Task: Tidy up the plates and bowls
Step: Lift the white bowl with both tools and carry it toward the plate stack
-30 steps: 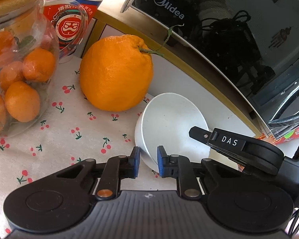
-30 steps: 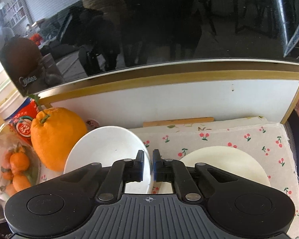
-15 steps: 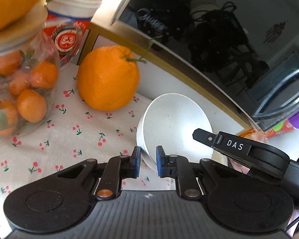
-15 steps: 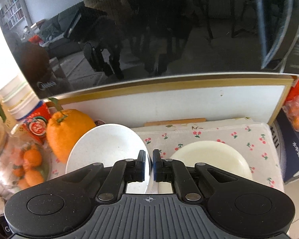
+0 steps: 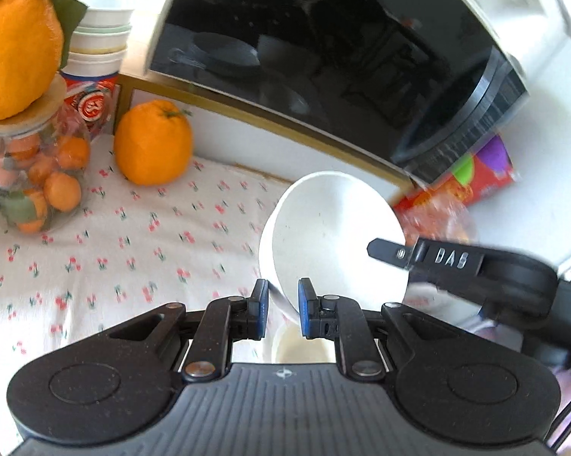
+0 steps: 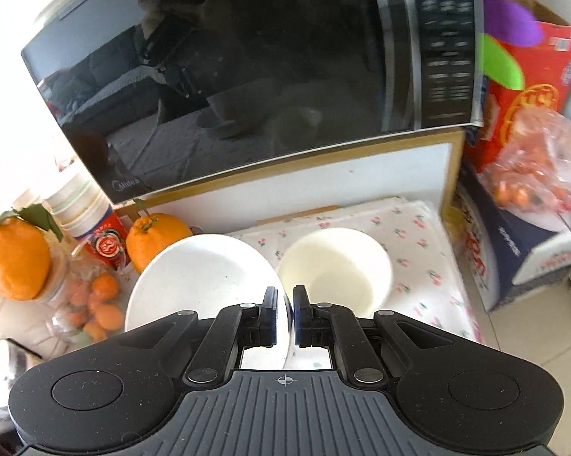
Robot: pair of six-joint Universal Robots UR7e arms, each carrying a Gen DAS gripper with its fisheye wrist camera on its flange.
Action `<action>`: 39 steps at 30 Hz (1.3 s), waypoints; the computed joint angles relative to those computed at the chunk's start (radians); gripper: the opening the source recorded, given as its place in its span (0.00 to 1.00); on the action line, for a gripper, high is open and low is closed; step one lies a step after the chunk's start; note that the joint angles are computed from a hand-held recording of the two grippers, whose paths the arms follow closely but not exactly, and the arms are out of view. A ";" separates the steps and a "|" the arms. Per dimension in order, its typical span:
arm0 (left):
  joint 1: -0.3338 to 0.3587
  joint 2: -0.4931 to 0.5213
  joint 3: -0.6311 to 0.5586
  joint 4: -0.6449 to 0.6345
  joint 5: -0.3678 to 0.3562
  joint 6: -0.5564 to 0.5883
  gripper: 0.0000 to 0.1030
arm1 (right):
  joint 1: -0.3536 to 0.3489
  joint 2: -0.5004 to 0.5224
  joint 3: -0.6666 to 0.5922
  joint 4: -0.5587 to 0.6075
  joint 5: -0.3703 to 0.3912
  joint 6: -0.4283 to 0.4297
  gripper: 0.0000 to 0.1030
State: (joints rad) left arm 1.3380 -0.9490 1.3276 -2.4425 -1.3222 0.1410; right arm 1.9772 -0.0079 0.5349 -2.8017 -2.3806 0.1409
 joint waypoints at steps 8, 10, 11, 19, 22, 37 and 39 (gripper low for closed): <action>-0.032 -0.101 0.145 0.036 0.002 0.010 0.15 | 0.044 -0.151 0.309 -0.121 -0.066 0.044 0.11; -0.040 -0.127 0.183 0.037 0.005 0.016 0.16 | 0.050 -0.185 0.380 -0.147 -0.074 0.067 0.11; -0.043 -0.139 0.202 0.035 0.007 0.022 0.16 | 0.054 -0.204 0.417 -0.150 -0.080 0.088 0.11; -0.053 -0.212 0.313 0.040 -0.011 0.029 0.16 | 0.080 -0.291 0.620 -0.203 -0.123 0.179 0.11; -0.052 -0.233 0.347 0.041 -0.018 0.038 0.16 | 0.081 -0.320 0.689 -0.214 -0.123 0.237 0.11; -0.035 -0.241 0.431 0.066 0.003 0.116 0.19 | 0.048 -0.375 0.841 -0.100 -0.096 0.416 0.11; -0.033 -0.237 0.436 0.071 0.012 0.122 0.19 | 0.042 -0.377 0.847 -0.081 -0.091 0.425 0.11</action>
State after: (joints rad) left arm 1.3051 -1.1861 1.7631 -2.3719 -1.3103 0.2633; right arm 2.0188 -0.3845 1.3816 -2.8827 -2.4712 0.5663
